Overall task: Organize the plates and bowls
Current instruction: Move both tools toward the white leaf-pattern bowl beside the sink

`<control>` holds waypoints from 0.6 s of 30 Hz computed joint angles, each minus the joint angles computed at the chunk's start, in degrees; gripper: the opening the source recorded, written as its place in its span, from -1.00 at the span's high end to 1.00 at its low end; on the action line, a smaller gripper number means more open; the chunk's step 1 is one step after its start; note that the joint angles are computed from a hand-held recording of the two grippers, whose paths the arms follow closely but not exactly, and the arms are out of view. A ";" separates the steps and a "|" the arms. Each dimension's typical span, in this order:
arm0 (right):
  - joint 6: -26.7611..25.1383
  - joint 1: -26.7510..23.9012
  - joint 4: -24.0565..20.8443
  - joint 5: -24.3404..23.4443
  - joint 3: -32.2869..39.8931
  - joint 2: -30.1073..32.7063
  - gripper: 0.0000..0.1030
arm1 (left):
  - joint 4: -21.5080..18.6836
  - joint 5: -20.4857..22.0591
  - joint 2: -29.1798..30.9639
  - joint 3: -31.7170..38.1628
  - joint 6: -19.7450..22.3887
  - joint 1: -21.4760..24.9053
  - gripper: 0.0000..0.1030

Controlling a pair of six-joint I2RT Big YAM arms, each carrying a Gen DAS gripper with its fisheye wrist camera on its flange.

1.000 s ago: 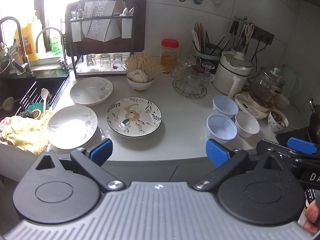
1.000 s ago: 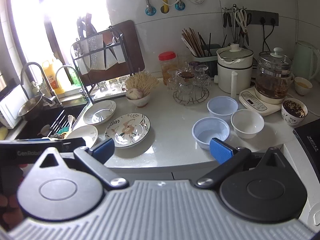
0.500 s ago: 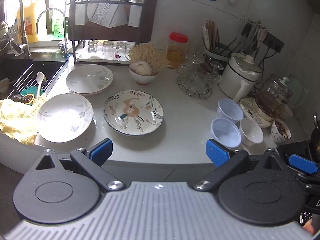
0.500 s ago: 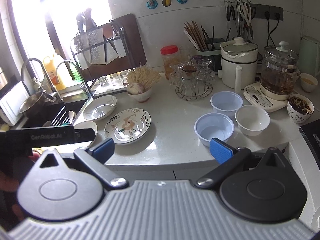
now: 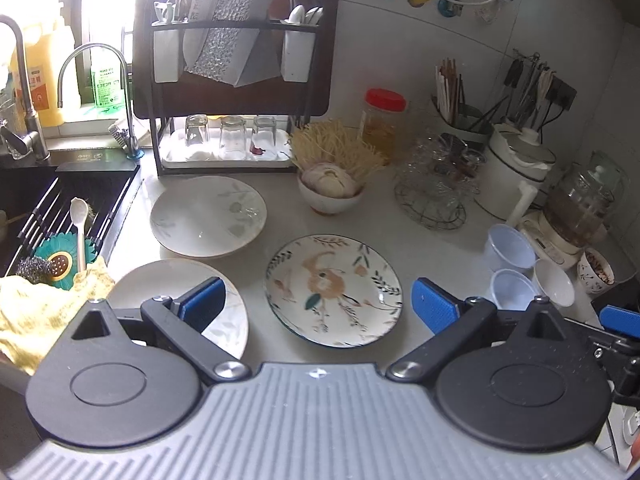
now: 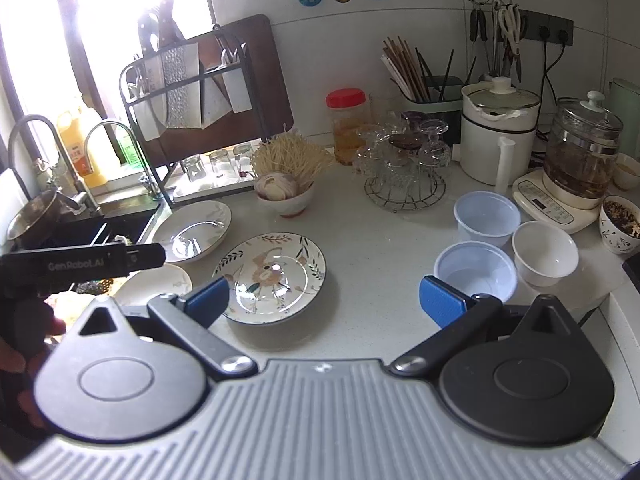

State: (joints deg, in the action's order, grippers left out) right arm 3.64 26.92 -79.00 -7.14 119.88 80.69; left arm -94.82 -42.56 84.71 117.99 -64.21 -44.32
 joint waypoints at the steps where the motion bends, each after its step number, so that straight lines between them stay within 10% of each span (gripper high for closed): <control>1: 0.80 0.95 0.33 0.96 0.29 0.49 -1.00 | 1.75 0.84 -1.40 -1.94 1.29 1.09 -0.96; 18: 13.30 14.65 -0.98 12.08 7.79 11.20 -1.00 | 13.04 22.64 -15.85 -20.35 22.37 24.53 -0.96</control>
State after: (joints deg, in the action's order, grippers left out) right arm 16.94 41.57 -79.98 4.94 127.67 91.89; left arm -81.78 -19.92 68.87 97.64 -41.84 -19.79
